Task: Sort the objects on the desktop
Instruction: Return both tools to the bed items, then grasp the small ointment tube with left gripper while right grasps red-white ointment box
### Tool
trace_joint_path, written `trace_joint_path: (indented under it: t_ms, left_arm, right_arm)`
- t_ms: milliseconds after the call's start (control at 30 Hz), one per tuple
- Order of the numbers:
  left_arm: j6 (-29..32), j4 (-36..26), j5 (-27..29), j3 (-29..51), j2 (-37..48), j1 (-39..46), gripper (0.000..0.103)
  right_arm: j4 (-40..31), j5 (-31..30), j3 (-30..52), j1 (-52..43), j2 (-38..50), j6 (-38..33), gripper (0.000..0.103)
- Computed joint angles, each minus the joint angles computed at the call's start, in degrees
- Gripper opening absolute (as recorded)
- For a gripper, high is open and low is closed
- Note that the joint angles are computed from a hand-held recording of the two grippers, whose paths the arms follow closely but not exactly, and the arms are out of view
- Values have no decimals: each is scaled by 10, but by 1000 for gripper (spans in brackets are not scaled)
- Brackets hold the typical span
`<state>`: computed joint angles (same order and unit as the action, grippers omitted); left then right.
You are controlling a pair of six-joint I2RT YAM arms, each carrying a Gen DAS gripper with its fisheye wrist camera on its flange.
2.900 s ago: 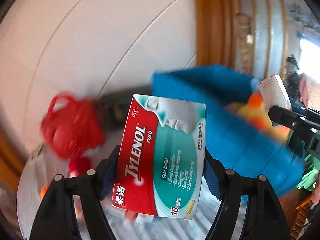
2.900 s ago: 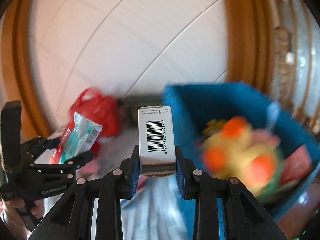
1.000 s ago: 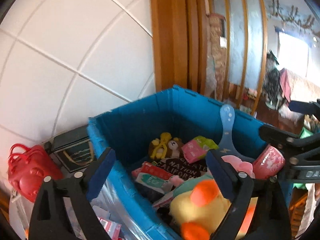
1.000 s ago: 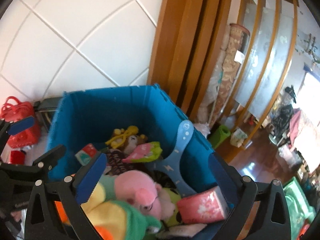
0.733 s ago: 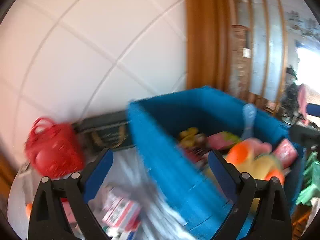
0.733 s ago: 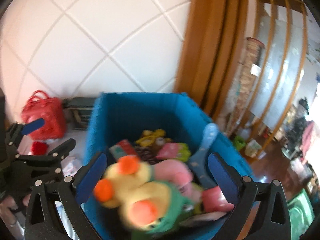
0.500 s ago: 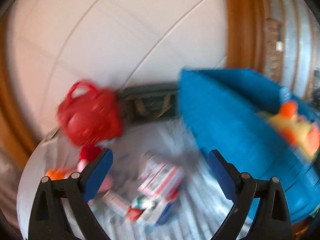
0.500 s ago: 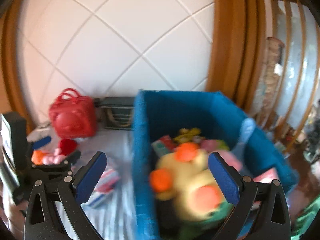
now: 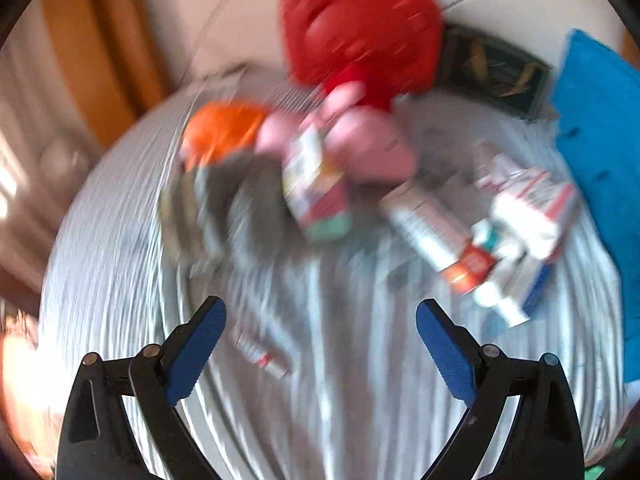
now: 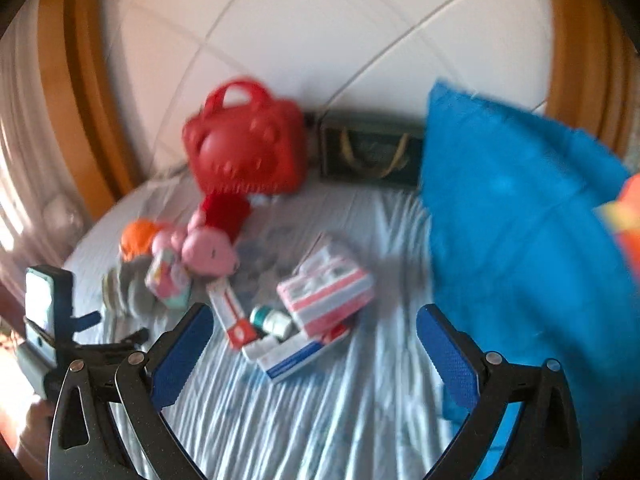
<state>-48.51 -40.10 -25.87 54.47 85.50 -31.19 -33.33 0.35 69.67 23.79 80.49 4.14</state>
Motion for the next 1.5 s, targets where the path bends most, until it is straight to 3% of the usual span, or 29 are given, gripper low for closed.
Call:
trace_joint_path:
  t_ms: [100, 300, 433, 600, 667, 733, 800, 1000, 1267, 1300, 1500]
  left_arm:
    - [-34, 52, 43, -73, -12, 27, 88]
    - [-123, 115, 80, -147, -7, 50, 53]
    - [-152, 134, 82, -162, 10, 48, 35]
    - [-164, 105, 43, -141, 28, 26, 16]
    - [-169, 103, 43, -140, 26, 23, 14]
    - [-169, 98, 36, -139, 26, 16, 14]
    - [-165, 96, 31, -139, 26, 14, 14]
    - [-156, 87, 25, -149, -1, 21, 14]
    - [-126, 57, 1, -138, -50, 27, 14]
    - [-125, 53, -1, -141, -57, 22, 14]
    - [-80, 82, 6, -111, -23, 40, 13]
  right_arm:
    - [42, -5, -22, 14, 51, -12, 103]
    - [74, -33, -10, 35, 171, -61, 103]
    - [75, -60, 29, 46, 242, -92, 103]
    - [60, -84, 92, 56, 314, -116, 103]
    - [49, -93, 123, 60, 343, -122, 102]
    - [35, -93, 155, 67, 368, -130, 86]
    - [20, -98, 192, 73, 398, -135, 61]
    - [-33, -94, 301, 88, 481, -153, 53]
    - [-86, -77, 408, 103, 556, -164, 51]
    - [-91, -79, 414, 103, 563, -164, 43]
    - [-79, -71, 396, 115, 553, -167, 41]
